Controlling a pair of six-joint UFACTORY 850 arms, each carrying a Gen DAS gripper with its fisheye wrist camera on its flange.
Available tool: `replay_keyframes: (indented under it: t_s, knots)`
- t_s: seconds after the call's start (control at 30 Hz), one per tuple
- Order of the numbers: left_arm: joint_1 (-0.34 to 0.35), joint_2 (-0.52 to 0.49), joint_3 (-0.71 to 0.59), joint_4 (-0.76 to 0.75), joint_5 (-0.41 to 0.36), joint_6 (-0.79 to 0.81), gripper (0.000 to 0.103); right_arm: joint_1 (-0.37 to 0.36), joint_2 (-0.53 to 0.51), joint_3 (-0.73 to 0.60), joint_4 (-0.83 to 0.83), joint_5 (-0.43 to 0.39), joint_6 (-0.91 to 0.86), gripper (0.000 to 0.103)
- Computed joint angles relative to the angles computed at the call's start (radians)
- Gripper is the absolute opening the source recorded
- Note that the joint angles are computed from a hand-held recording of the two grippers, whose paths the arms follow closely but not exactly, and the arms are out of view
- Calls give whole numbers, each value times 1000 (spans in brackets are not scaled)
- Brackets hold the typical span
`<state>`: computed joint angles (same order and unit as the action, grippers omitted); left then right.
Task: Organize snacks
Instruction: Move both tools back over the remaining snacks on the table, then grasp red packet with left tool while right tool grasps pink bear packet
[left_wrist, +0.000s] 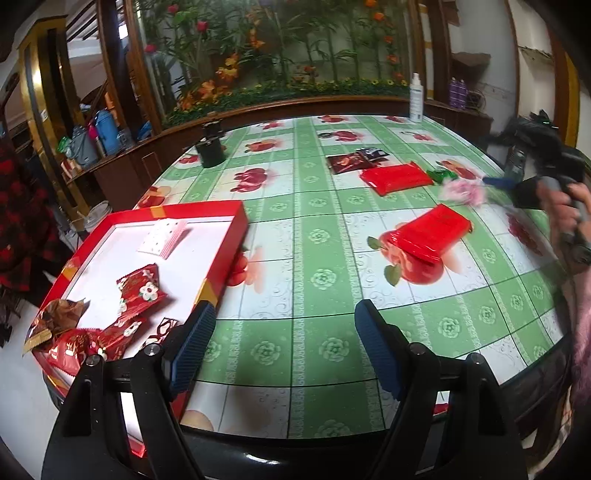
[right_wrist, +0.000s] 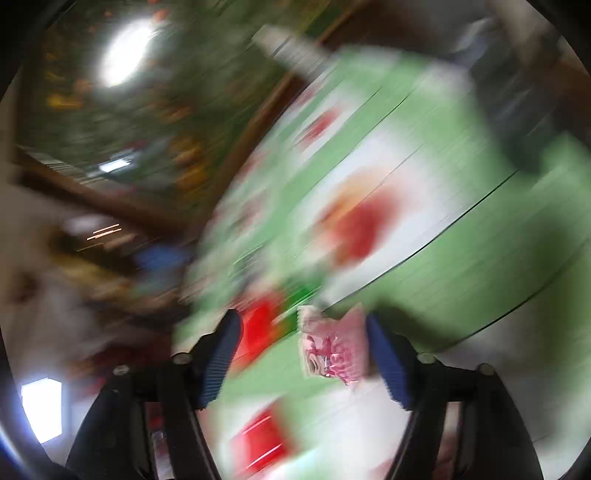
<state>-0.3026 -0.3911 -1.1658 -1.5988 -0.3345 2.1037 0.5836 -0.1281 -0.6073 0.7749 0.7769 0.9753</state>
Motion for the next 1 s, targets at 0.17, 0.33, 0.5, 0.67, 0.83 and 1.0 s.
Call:
replay_keyframes:
  t_s: [0.17, 0.33, 0.5, 0.67, 0.83, 1.0]
  knots:
    - [-3, -15, -23, 67, 23, -82, 78, 67, 5, -61, 376, -11, -389, 78]
    - [-8, -18, -28, 99, 26, -116, 78, 53, -21, -97, 438, -73, -439, 78]
    - [-29, -33, -64, 186, 2, -196, 78, 33, -56, -164, 392, -146, -563, 78]
    - [-77, -62, -130, 256, -86, -190, 78, 10, -136, -304, 516, -276, -839, 78]
    - [-133, -115, -196, 369, -121, -239, 78, 7, -228, -447, 827, -333, -1274, 74]
    - [-180, -170, -258, 500, -126, -321, 78, 14, -306, -558, 1239, -266, -1772, 52]
